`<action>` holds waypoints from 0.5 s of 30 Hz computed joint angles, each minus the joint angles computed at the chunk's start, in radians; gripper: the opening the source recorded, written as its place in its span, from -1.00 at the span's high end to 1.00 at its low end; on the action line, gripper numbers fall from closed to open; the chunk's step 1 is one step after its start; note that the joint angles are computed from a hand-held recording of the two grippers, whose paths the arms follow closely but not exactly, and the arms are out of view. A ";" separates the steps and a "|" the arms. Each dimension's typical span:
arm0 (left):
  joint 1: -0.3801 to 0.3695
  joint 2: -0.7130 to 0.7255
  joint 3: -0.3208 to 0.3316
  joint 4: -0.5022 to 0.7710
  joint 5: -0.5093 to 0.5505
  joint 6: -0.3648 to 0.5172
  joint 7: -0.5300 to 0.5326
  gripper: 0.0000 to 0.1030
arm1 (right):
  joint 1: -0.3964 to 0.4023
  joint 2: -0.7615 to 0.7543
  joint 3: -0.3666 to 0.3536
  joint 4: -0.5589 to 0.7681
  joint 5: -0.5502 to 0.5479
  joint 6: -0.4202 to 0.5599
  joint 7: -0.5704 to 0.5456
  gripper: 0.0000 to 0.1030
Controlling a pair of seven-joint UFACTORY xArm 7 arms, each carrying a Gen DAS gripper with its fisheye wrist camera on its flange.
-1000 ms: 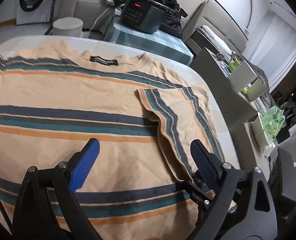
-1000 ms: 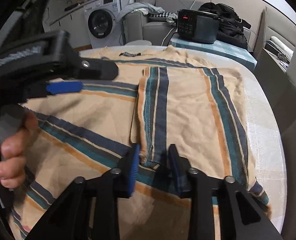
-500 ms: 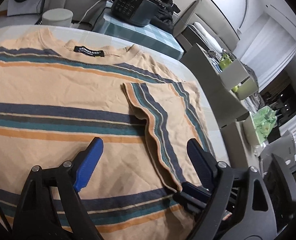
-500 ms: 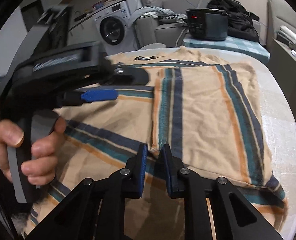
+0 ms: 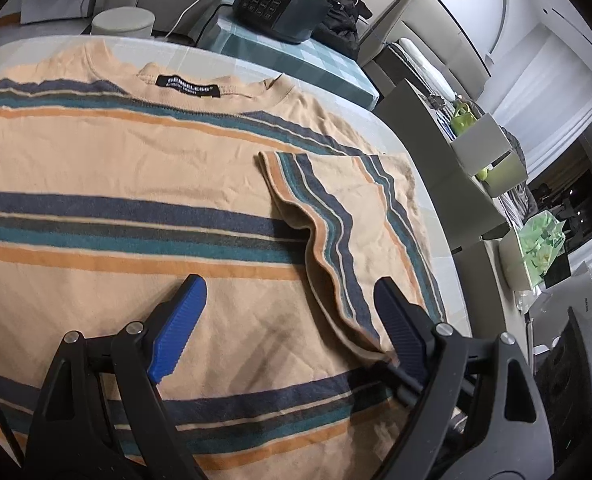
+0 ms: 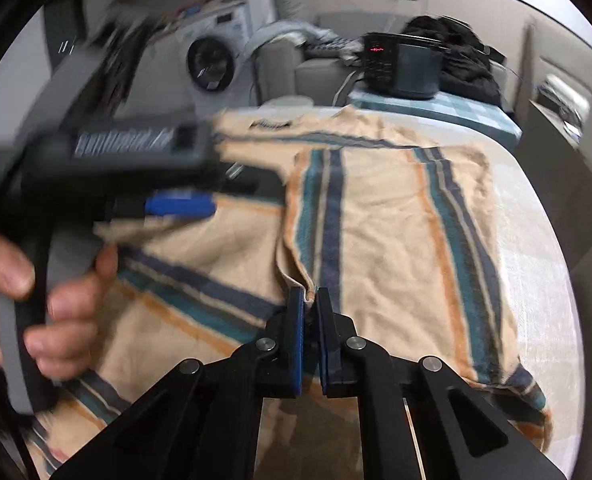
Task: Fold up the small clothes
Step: 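Grasp the folded side edge with the left gripper while the right gripper holds it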
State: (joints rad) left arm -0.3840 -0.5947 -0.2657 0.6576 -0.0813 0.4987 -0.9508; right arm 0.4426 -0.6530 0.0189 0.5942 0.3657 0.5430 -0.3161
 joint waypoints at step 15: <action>-0.237 0.157 0.164 0.065 -0.379 -0.141 0.307 -0.47 | 0.065 -0.022 -0.089 0.013 0.189 0.022 -0.127 0.89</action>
State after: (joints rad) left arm -0.6208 -0.4379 -0.1016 0.7222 -0.4601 0.3576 -0.6441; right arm 0.5077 -0.6754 -0.0703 0.6070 0.5548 0.5651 -0.4427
